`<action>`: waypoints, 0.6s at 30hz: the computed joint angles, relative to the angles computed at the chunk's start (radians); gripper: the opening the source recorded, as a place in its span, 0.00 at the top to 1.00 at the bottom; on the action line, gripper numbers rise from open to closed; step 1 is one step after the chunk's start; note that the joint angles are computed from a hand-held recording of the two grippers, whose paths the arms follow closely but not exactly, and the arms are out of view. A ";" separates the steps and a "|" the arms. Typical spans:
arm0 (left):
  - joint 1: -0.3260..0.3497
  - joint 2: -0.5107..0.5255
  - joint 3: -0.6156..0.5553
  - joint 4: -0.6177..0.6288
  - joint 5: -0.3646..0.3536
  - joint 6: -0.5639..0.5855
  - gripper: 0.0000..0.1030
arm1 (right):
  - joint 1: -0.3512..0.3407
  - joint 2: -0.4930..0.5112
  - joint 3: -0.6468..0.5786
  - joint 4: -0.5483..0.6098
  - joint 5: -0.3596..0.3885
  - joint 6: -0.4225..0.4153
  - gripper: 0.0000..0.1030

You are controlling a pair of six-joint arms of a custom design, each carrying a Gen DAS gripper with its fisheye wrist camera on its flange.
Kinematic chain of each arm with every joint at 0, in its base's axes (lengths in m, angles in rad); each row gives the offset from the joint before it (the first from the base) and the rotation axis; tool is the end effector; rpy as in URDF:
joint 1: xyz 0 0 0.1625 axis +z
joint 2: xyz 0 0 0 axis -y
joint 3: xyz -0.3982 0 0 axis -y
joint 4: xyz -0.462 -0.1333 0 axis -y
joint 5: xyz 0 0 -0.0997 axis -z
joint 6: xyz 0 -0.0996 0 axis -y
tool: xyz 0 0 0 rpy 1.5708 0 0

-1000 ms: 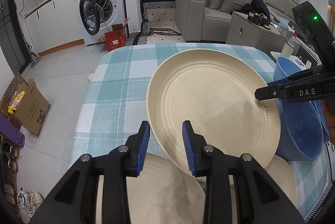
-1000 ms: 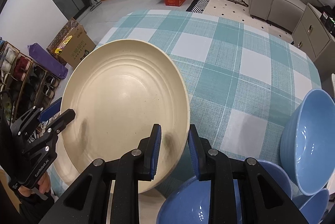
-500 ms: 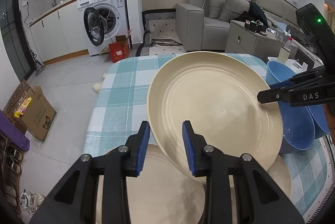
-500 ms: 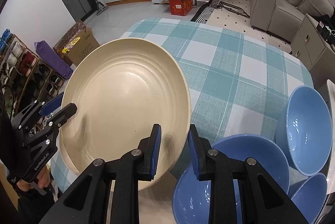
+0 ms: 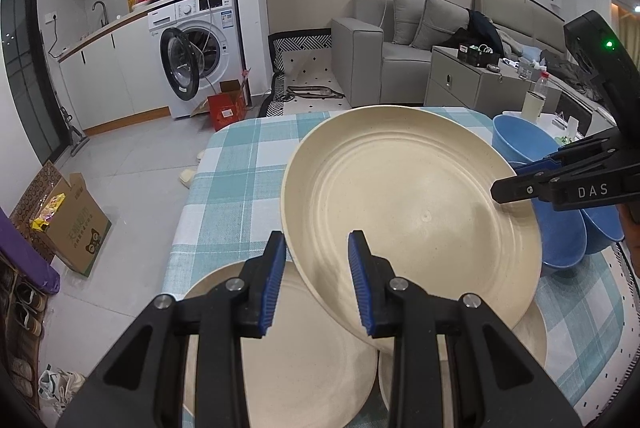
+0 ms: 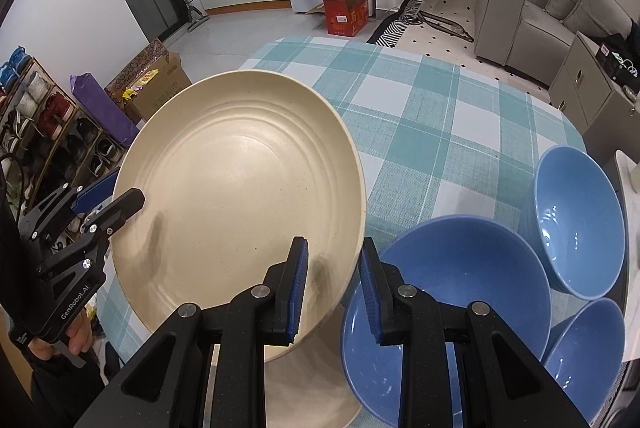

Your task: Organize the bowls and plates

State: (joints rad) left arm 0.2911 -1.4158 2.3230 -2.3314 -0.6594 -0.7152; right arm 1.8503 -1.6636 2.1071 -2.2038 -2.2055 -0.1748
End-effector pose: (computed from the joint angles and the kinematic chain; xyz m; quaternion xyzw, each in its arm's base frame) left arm -0.3566 -0.3282 0.1170 0.2804 0.8511 -0.3331 0.2933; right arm 0.2075 -0.4538 0.3008 0.1842 -0.9282 0.1060 0.3055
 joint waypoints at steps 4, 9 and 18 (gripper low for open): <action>-0.012 -0.011 0.014 -0.007 -0.002 -0.012 0.70 | 0.004 -0.028 0.018 0.006 0.002 -0.004 0.74; -0.026 -0.025 0.029 0.007 -0.005 -0.031 0.70 | 0.020 -0.061 0.047 0.007 -0.012 -0.012 0.74; -0.043 -0.049 0.061 0.005 -0.030 -0.050 0.70 | 0.025 -0.114 0.094 0.023 -0.020 -0.015 0.74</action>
State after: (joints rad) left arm 0.2476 -1.4643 2.3838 -2.3268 -0.6893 -0.7654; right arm 1.8756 -1.7778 2.2011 -2.1811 -2.2255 -0.1900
